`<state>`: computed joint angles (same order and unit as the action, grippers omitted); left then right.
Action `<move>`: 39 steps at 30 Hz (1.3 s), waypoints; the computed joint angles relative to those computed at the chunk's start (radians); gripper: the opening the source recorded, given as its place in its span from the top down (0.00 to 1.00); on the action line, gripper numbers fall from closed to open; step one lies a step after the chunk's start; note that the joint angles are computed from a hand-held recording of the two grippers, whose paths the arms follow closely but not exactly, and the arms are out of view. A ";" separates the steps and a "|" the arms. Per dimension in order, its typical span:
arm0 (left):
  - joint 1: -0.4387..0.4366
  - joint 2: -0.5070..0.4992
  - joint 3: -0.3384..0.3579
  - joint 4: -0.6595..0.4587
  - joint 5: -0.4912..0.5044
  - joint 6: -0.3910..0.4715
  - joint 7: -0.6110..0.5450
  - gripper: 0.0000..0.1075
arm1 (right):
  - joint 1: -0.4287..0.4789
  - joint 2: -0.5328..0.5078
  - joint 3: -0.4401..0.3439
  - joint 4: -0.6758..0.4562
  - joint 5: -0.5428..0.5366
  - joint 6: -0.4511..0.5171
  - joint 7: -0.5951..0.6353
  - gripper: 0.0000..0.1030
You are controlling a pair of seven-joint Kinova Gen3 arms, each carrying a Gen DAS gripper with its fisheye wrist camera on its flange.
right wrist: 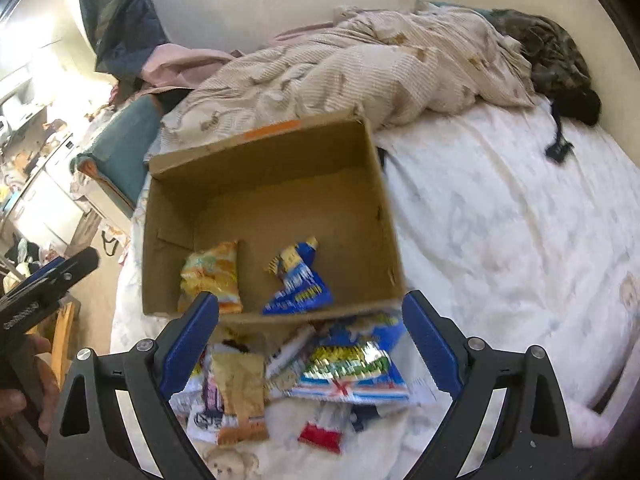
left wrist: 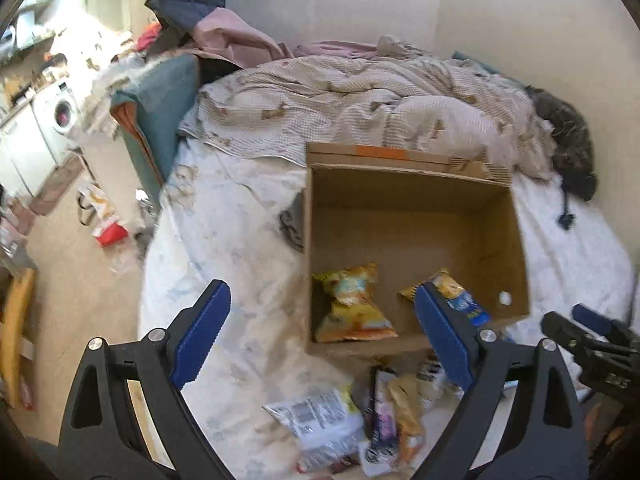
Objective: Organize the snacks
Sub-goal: 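Withdraw both tools from the box back toward the snack pile, then grasp the blue-green Lonely God bag with the right tool while the left tool grasps the white bag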
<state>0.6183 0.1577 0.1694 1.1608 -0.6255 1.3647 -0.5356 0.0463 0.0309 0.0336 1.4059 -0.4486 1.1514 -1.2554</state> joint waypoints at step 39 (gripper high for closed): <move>-0.108 -0.080 0.044 0.130 0.157 0.064 0.138 0.15 | 0.011 0.356 -0.051 -0.221 0.133 0.339 -0.301 0.20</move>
<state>0.5100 0.0777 0.2139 1.2912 -0.4684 1.4287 -0.3972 0.0574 0.3864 -0.0172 1.1847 -0.3159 1.4905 -1.5560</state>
